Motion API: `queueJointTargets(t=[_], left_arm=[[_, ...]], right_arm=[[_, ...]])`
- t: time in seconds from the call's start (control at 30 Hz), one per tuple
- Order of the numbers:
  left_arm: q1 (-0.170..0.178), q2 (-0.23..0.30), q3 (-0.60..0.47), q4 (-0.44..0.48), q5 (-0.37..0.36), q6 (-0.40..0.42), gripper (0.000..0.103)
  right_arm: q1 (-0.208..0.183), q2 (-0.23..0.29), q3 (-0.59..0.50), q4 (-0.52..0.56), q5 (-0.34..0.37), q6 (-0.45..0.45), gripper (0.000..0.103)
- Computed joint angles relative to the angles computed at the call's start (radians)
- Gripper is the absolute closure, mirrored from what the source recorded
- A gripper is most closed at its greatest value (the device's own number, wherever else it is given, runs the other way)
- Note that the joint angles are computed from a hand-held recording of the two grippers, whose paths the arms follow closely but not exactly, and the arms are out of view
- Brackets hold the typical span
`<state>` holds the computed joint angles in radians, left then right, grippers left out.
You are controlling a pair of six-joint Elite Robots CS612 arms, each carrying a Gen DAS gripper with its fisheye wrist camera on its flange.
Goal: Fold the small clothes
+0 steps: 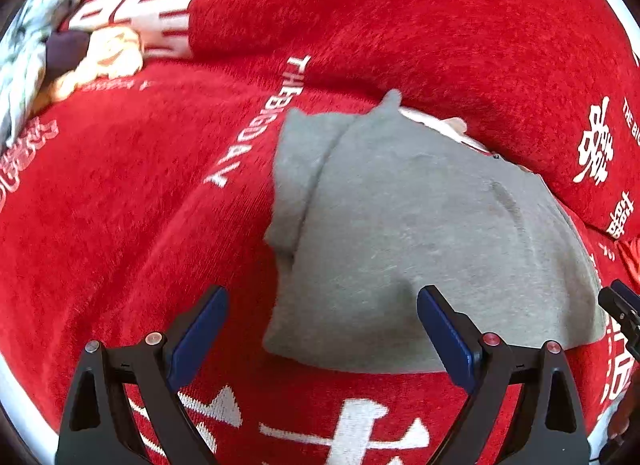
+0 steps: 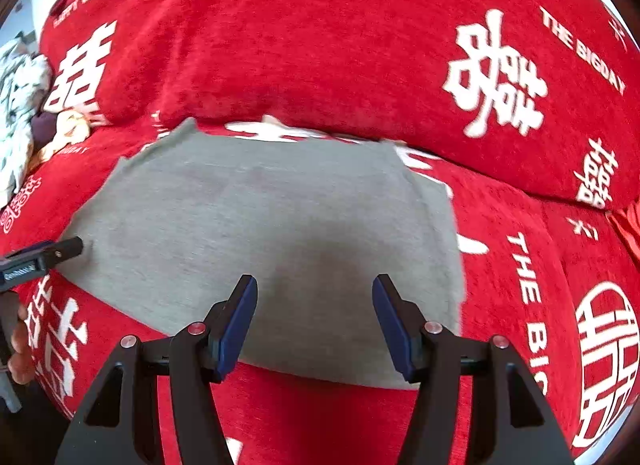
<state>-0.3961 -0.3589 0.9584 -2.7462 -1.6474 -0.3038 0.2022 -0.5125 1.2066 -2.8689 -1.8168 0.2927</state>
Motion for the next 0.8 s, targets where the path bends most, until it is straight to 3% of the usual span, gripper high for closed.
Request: queueJointTargets(t=[0.1,0.23,0.57,0.6,0.63,0.67,0.7,0.77,0.8], left_arm=[[0.012,0.019,-0.023,0.018,-0.053,-0.012,0.007],[0.015,0.026,-0.019,-0.032,-0.08,0.001,0.006],[0.058,0.108,-0.108,-0.194,-0.391,-0.106,0.007],[0.062,0.115,-0.116,-0.21,-0.414,-0.124,0.013],[0.066,0.122,-0.123,-0.218,-0.437,-0.142,0.035],[0.071,0.133,-0.142,-0.201,-0.464,-0.159,0.047],[0.075,0.145,-0.16,-0.194,-0.479,-0.179,0.051],[0.083,0.163,-0.184,-0.207,-0.512,-0.223,0.068],[0.086,0.172,-0.198,-0.198,-0.529,-0.234,0.068]], right_arm=[[0.01,0.018,-0.045,0.03,0.01,-0.014,0.039],[0.021,0.046,-0.111,0.078,0.021,-0.037,0.039],[0.034,0.125,-0.29,0.208,0.076,-0.062,0.039],[0.034,0.134,-0.312,0.222,0.083,-0.063,0.039],[0.033,0.148,-0.343,0.241,0.096,-0.062,0.039],[0.031,0.165,-0.382,0.263,0.118,-0.059,0.039],[0.028,0.186,-0.429,0.293,0.15,-0.053,0.039],[0.019,0.235,-0.54,0.373,0.231,-0.042,0.039],[0.017,0.258,-0.589,0.408,0.26,-0.038,0.039]])
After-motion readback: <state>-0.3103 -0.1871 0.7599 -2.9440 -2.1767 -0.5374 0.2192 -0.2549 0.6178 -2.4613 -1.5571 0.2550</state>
